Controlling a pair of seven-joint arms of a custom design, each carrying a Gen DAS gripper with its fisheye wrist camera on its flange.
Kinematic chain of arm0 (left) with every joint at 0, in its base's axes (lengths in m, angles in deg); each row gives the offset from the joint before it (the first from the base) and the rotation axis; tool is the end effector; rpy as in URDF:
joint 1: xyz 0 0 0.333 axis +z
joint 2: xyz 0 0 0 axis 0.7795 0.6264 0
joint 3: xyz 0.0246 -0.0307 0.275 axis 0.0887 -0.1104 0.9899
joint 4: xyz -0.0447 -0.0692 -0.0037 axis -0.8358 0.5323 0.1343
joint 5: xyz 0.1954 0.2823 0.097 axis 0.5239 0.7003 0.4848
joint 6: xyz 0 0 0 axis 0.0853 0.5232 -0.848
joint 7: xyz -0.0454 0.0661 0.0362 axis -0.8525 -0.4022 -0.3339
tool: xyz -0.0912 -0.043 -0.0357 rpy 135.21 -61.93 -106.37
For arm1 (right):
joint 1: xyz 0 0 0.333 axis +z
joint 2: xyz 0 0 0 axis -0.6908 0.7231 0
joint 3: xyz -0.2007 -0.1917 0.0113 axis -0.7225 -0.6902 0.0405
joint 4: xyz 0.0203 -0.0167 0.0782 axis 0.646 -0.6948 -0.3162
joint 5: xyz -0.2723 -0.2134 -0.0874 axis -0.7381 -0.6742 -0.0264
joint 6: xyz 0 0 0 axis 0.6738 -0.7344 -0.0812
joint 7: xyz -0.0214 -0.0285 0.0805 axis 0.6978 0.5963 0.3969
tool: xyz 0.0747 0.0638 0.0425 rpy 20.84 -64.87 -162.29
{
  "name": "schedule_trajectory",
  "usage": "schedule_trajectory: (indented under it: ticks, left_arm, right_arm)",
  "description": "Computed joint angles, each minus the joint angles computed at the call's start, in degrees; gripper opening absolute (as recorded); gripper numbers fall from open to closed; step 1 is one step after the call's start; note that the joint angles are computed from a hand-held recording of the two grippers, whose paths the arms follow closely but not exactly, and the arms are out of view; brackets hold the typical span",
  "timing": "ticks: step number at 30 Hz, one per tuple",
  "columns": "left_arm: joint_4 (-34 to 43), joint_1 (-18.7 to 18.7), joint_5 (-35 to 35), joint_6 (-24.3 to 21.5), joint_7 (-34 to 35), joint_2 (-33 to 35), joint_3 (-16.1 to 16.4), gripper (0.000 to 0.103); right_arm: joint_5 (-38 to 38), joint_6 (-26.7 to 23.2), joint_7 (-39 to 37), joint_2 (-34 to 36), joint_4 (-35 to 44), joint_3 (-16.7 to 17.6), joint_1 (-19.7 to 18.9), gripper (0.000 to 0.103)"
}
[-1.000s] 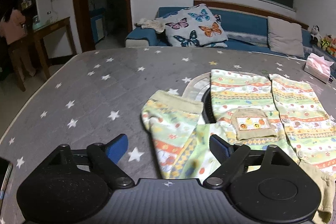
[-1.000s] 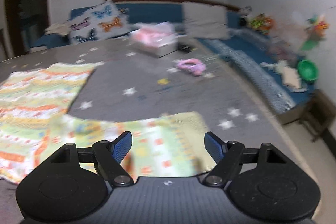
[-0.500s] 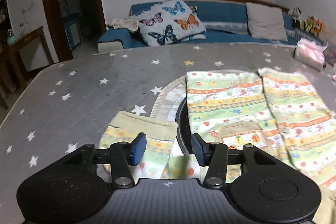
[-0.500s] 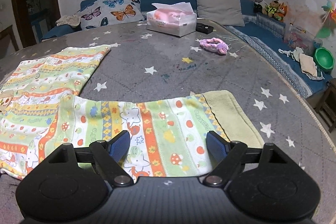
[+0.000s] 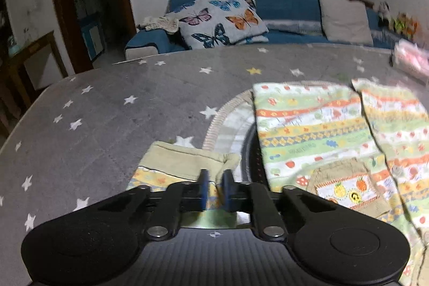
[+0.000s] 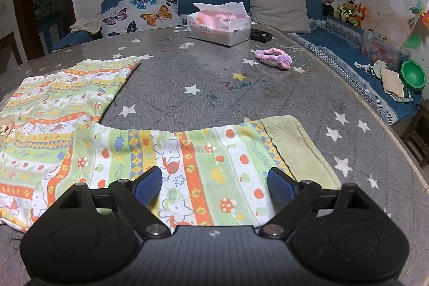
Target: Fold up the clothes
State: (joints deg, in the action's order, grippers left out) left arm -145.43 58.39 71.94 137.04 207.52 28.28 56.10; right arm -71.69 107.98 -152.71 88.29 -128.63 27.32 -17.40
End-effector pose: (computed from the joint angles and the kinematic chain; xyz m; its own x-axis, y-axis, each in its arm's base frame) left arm 0.7109 -0.0410 0.4104 -0.3680 -0.9272 -0.0690 -0.5989 0.2932 -0.7452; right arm 0.4378 0.2818 0.3876 -0.5065 -0.8622 0.0059 -0.6090 0.3529 -0.7103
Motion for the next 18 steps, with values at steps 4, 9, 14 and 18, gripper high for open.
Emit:
schedule_trajectory:
  ticks: [4, 9, 14, 18]
  left_arm:
    - [-3.4, 4.1, -4.3, 4.3, 0.0, -2.5, -2.4, 0.008]
    - [-9.4, 11.6, -11.3, 10.0, 2.0, -6.8, -7.1, 0.007]
    - [-14.6, 12.7, -12.9, 12.8, -1.8, -10.1, -3.3, 0.008]
    - [-17.0, 10.4, -9.1, 10.9, -8.9, -11.6, 3.3, 0.008]
  right_arm:
    - [0.4, -0.5, -0.4, 0.3, 0.4, 0.0, 0.1, 0.088]
    - [0.7, -0.6, -0.7, 0.4, 0.6, -0.1, 0.2, 0.088]
    - [0.8, -0.8, -1.0, 0.4, 0.8, -0.1, 0.2, 0.089]
    - [1.4, -1.5, -2.3, 0.7, 1.5, -0.1, 0.4, 0.089]
